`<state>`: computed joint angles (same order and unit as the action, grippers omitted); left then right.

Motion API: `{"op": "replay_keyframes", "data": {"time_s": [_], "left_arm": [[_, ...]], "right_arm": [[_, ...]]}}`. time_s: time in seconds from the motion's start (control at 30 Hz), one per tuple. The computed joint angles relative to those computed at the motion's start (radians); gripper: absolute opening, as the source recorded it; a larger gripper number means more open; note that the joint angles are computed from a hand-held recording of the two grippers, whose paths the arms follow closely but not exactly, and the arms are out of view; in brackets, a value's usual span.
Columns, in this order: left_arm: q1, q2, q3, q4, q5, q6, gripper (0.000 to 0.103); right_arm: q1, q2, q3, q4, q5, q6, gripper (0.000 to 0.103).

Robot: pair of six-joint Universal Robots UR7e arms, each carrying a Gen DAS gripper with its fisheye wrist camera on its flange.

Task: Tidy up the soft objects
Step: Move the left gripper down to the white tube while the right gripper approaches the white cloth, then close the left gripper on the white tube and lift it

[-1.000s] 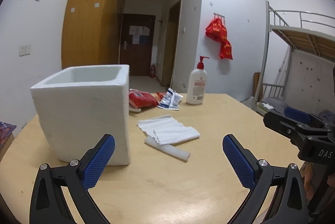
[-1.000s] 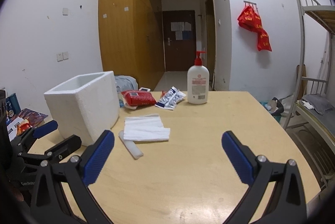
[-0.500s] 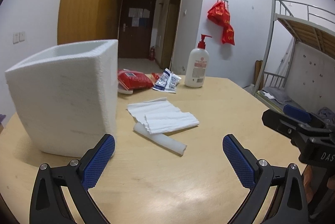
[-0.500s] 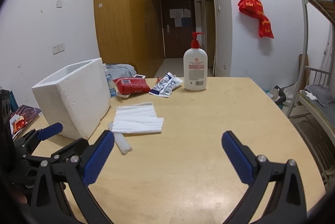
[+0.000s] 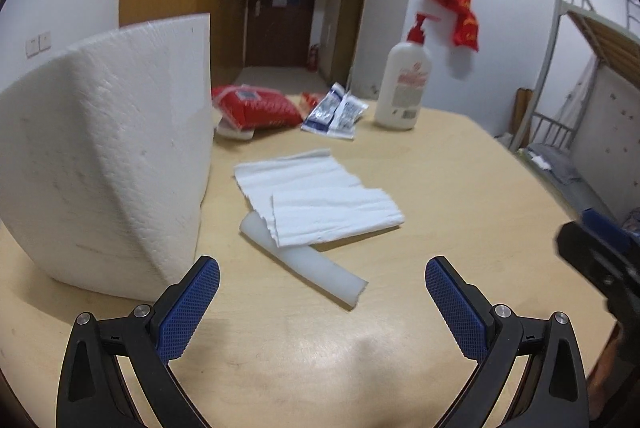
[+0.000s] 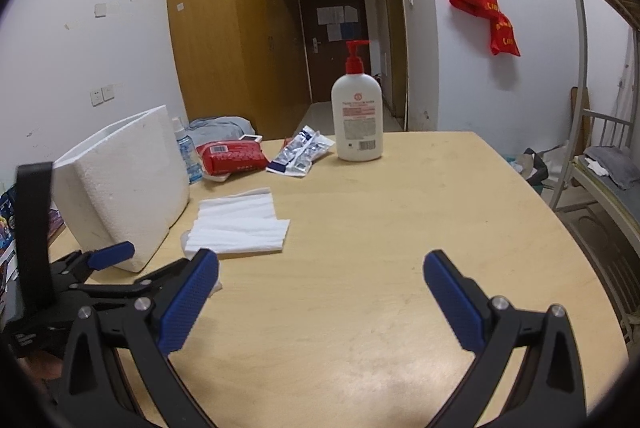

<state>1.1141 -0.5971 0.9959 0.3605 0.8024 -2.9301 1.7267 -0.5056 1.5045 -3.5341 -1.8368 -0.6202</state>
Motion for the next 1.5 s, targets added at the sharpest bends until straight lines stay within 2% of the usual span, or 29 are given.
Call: {"op": "replay_keyframes", "data": {"time_s": [0.17,0.23,0.33,0.43,0.6,0.67,0.77,0.83,0.93,1.03,1.13,1.37,1.5], "left_arm": [[0.011,0.078,-0.122,0.095,-0.042,-0.060,0.100],[0.015,0.108,-0.172,0.139,-0.053,-0.079,0.095],[0.024,0.192,-0.316,0.294,-0.067,-0.153,0.084],[0.028,0.257,-0.429,0.409,-0.093,-0.218,0.081],[0.020,0.296,-0.488,0.444,-0.151,-0.236,0.081],[0.017,0.312,-0.514,0.465,-0.162,-0.239,0.075],[0.016,0.311,-0.518,0.470,-0.147,-0.243,0.064],[0.016,0.309,-0.515,0.469,-0.126,-0.235,0.049],[0.018,0.302,-0.510,0.477,-0.091,-0.245,0.036],[0.030,0.267,-0.469,0.457,-0.048,-0.272,0.022],[0.033,0.245,-0.431,0.426,-0.035,-0.241,0.011],[0.025,0.169,-0.296,0.326,-0.010,-0.179,0.010],[0.012,0.098,-0.178,0.237,-0.026,-0.136,0.010]], "right_arm": [[-0.011,0.002,-0.023,0.040,0.020,0.005,0.103],[-0.015,0.003,-0.032,0.057,0.027,0.006,0.103],[-0.018,0.008,-0.048,0.077,0.032,0.004,0.103],[-0.021,0.007,-0.055,0.092,0.046,0.002,0.103],[-0.022,0.006,-0.058,0.109,0.067,-0.009,0.103],[-0.023,0.007,-0.061,0.114,0.071,-0.010,0.103],[-0.023,0.011,-0.069,0.122,0.066,-0.009,0.103],[-0.024,0.011,-0.071,0.126,0.068,-0.005,0.103],[-0.024,0.008,-0.067,0.121,0.067,-0.005,0.103],[-0.023,0.010,-0.066,0.115,0.061,-0.005,0.103],[-0.024,0.013,-0.071,0.117,0.059,0.005,0.103],[-0.015,0.023,-0.081,0.123,0.049,0.004,0.103],[-0.011,0.028,-0.087,0.129,0.049,0.006,0.103]]}}
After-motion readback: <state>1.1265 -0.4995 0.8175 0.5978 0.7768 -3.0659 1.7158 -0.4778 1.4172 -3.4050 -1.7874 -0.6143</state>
